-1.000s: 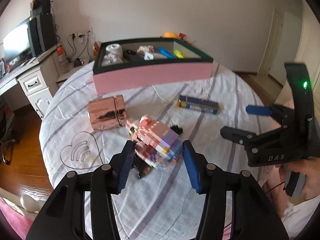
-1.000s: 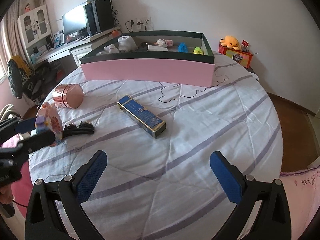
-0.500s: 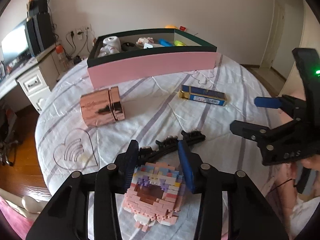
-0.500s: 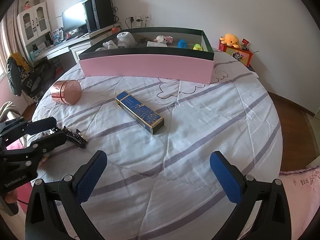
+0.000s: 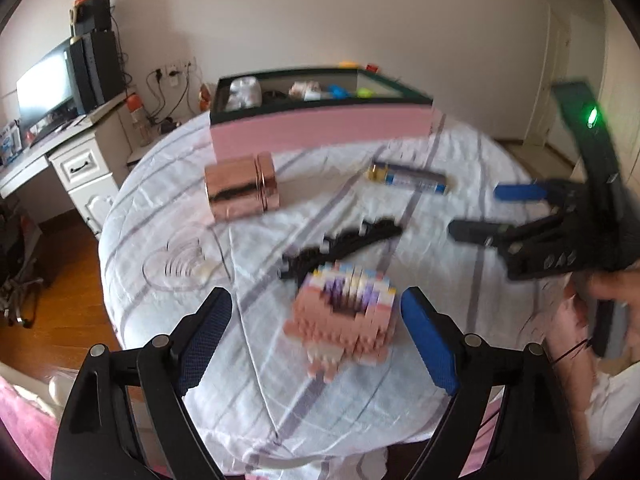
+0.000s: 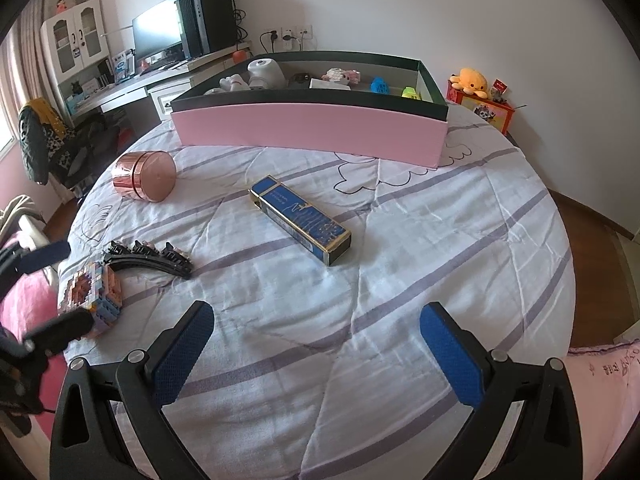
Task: Organize rigid objects
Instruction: 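Grasp the pink block figure with the left tool, then grasp the black hair clip with the right tool while the left tool holds the block figure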
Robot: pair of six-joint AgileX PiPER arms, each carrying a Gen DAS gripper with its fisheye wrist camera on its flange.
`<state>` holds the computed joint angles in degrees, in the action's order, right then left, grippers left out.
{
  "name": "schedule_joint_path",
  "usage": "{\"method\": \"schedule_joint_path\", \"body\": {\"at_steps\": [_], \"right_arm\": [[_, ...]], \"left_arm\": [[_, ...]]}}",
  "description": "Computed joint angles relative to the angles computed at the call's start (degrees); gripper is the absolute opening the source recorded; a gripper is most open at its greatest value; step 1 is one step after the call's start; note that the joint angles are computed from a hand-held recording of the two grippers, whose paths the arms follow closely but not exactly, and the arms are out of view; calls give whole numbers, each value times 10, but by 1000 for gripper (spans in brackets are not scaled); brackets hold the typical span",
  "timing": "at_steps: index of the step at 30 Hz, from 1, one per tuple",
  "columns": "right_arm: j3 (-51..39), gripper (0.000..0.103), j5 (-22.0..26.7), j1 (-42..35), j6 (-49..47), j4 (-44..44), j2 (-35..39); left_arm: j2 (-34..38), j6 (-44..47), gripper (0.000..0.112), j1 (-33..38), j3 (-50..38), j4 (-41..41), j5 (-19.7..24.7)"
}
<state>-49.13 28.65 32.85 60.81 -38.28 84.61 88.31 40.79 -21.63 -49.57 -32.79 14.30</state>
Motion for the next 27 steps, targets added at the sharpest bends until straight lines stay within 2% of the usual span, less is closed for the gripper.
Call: {"method": "schedule_joint_path", "body": {"at_steps": [1,2,4,6,9,14,18,22,25,27], "right_arm": [[0,103,0,0,1,-1,0],[1,103,2,3,3,-1,-1],[2,103,5,6,5,-3,-1],[6,103,7,10,9,-5,-4],[10,103,8,14,17,-10,-10],[11,103,13,21,32,-24,-16],[1,103,7,34,23,-30,-12],[-32,103,13,63,5,-46,15],[-59,103,-14,66,-37,-26,46],[-90,103,-12,67,-85,6,78]], "left_arm": [[4,-27,79,-9,2,31,-6],[10,-32,65,-12,-1,40,0],[18,7,55,-11,-7,-5,15],[21,31,54,-8,-9,-38,12],[18,34,54,-1,-14,-45,15],[-4,104,54,21,0,-116,26],[-6,12,54,22,7,-22,11],[-3,46,54,37,13,-54,16],[0,82,54,44,16,-93,18],[0,97,54,47,17,-106,19]]}}
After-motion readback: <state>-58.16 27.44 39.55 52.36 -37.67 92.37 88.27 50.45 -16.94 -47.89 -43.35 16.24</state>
